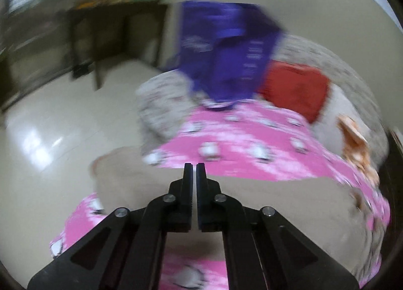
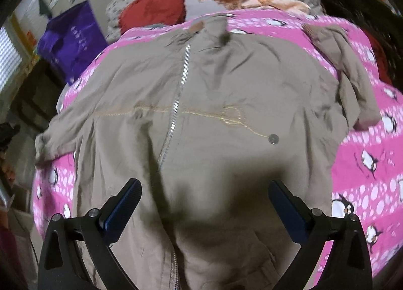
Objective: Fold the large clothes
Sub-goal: 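Reach the left tool to the jacket sleeve and close on its cuff, then lift the sleeve with the left tool and carry it across the jacket body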
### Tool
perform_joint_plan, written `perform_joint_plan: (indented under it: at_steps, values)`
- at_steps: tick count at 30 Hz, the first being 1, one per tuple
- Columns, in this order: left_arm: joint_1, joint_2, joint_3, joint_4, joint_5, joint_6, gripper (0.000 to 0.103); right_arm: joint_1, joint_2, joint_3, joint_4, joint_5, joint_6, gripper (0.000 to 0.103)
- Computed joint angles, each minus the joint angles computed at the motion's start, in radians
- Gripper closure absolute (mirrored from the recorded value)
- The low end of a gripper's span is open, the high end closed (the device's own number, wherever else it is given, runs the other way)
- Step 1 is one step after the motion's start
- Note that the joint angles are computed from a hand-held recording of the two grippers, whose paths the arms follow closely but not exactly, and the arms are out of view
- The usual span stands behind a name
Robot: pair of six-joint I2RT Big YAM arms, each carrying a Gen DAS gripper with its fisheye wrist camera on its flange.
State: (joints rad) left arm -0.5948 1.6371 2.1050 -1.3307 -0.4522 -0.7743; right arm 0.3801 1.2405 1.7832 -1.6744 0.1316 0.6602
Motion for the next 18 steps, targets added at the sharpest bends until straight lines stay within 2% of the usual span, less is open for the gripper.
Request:
perform_joint_plan:
  at_steps: [1, 4, 5, 6, 7, 8, 11, 13, 16, 18]
  values:
    - [-0.019, 0.027, 0.048, -0.007, 0.015, 0.010, 0.102, -0.006, -0.005, -0.002, 0.000, -0.003, 0.006, 0.002]
    - [-0.046, 0.085, 0.135, -0.052, 0.064, -0.029, 0.102, -0.016, -0.019, -0.007, 0.003, -0.010, 0.013, 0.001]
    - [-0.043, 0.088, 0.133, -0.055, 0.072, -0.040, 0.093, -0.016, -0.022, -0.007, 0.002, -0.014, 0.010, 0.001]
    - [-0.041, 0.078, 0.108, -0.064, 0.090, -0.069, 0.081, -0.015, -0.024, -0.008, 0.001, -0.017, 0.007, 0.001]
    - [-0.030, 0.070, 0.085, -0.063, 0.112, -0.089, 0.044, -0.014, -0.025, -0.010, -0.002, -0.022, 0.008, 0.001]
    - [-0.010, 0.040, 0.024, -0.044, 0.143, -0.124, 0.020, -0.010, -0.028, -0.013, -0.003, -0.026, 0.014, 0.001]
    - [0.022, -0.078, -0.171, 0.019, 0.113, -0.246, 0.019, -0.007, -0.028, -0.026, -0.006, -0.036, 0.027, 0.001]
    - [0.072, -0.126, -0.253, -0.019, 0.121, -0.295, 0.019, -0.007, -0.018, -0.028, -0.013, -0.037, 0.031, 0.001]
    - [0.173, -0.180, -0.379, -0.038, 0.222, -0.357, 0.019, 0.002, 0.002, -0.021, -0.013, -0.045, 0.035, 0.001]
    - [0.244, -0.219, -0.484, 0.017, 0.305, -0.406, 0.019, 0.014, 0.015, -0.011, -0.013, -0.042, 0.030, 0.001]
